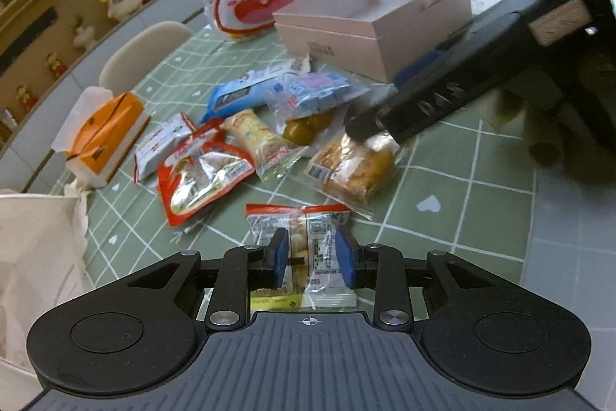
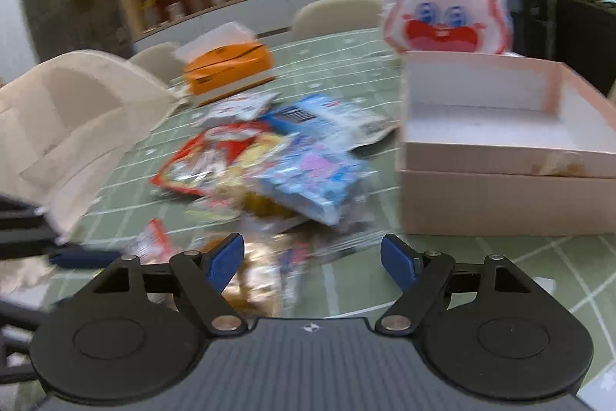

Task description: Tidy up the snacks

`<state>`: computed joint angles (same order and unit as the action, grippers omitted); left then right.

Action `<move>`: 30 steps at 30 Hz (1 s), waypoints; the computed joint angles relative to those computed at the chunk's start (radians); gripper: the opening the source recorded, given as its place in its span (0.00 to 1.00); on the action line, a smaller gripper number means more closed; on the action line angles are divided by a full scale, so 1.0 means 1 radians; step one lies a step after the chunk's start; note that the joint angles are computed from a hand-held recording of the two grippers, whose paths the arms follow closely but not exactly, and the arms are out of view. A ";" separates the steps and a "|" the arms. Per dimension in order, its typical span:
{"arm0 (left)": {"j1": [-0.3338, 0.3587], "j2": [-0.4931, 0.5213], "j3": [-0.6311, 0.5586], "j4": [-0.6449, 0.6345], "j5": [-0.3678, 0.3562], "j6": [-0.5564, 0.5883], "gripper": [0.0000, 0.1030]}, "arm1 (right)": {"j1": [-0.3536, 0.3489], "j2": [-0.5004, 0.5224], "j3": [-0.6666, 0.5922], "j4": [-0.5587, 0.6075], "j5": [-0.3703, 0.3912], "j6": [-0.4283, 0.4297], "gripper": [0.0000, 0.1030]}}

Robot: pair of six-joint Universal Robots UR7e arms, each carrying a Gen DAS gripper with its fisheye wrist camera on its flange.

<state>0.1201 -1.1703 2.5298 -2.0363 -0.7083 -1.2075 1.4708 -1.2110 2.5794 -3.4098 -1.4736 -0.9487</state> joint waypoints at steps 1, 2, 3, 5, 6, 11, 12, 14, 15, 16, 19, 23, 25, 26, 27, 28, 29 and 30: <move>0.002 -0.005 0.005 -0.003 0.006 -0.008 0.33 | 0.010 -0.008 0.001 0.020 -0.005 -0.012 0.77; 0.004 -0.012 0.012 0.000 0.012 -0.022 0.33 | 0.023 -0.010 0.003 0.027 -0.012 -0.021 0.77; 0.003 -0.022 0.019 0.008 0.019 -0.047 0.33 | 0.037 -0.010 0.004 0.031 -0.022 -0.027 0.77; 0.004 -0.045 0.033 0.043 0.037 -0.119 0.33 | 0.069 -0.011 -0.001 0.063 -0.043 -0.030 0.77; 0.002 -0.053 0.036 0.069 0.045 -0.161 0.33 | 0.084 -0.009 -0.008 0.085 -0.055 -0.029 0.77; -0.003 -0.102 0.083 0.128 0.084 -0.325 0.32 | 0.133 0.071 -0.031 0.007 -0.149 0.006 0.75; -0.010 -0.109 0.095 0.113 0.085 -0.330 0.32 | 0.123 0.068 -0.032 0.009 -0.140 0.016 0.75; -0.018 -0.104 0.097 0.104 0.080 -0.317 0.31 | 0.093 0.052 -0.025 0.017 -0.114 0.022 0.75; -0.019 -0.103 0.099 0.086 0.078 -0.299 0.31 | 0.079 0.048 -0.019 0.010 -0.103 0.015 0.75; -0.017 -0.102 0.104 0.055 0.079 -0.276 0.31 | 0.065 0.044 -0.012 0.002 -0.091 0.006 0.75; -0.010 -0.094 0.120 -0.046 0.085 -0.210 0.31 | 0.018 0.034 0.007 -0.012 -0.036 -0.025 0.75; -0.011 -0.077 0.136 -0.142 0.086 -0.148 0.31 | 0.007 0.032 0.015 -0.023 -0.022 -0.035 0.76; -0.009 -0.082 0.138 -0.148 0.085 -0.148 0.32 | 0.005 0.031 0.016 -0.023 -0.019 -0.035 0.76; -0.013 -0.086 0.134 -0.127 0.085 -0.161 0.35 | 0.004 0.031 0.016 -0.023 -0.018 -0.035 0.76; -0.016 -0.089 0.127 -0.091 0.088 -0.178 0.35 | 0.003 0.031 0.017 -0.024 -0.016 -0.034 0.76; -0.020 -0.087 0.112 -0.023 0.093 -0.221 0.35 | 0.002 0.031 0.017 -0.024 -0.015 -0.034 0.76; -0.018 -0.083 0.094 0.047 0.097 -0.261 0.35 | 0.002 0.032 0.017 -0.026 -0.016 -0.034 0.76; -0.009 -0.071 0.069 0.128 0.094 -0.302 0.35 | 0.003 0.033 0.017 -0.028 -0.017 -0.034 0.76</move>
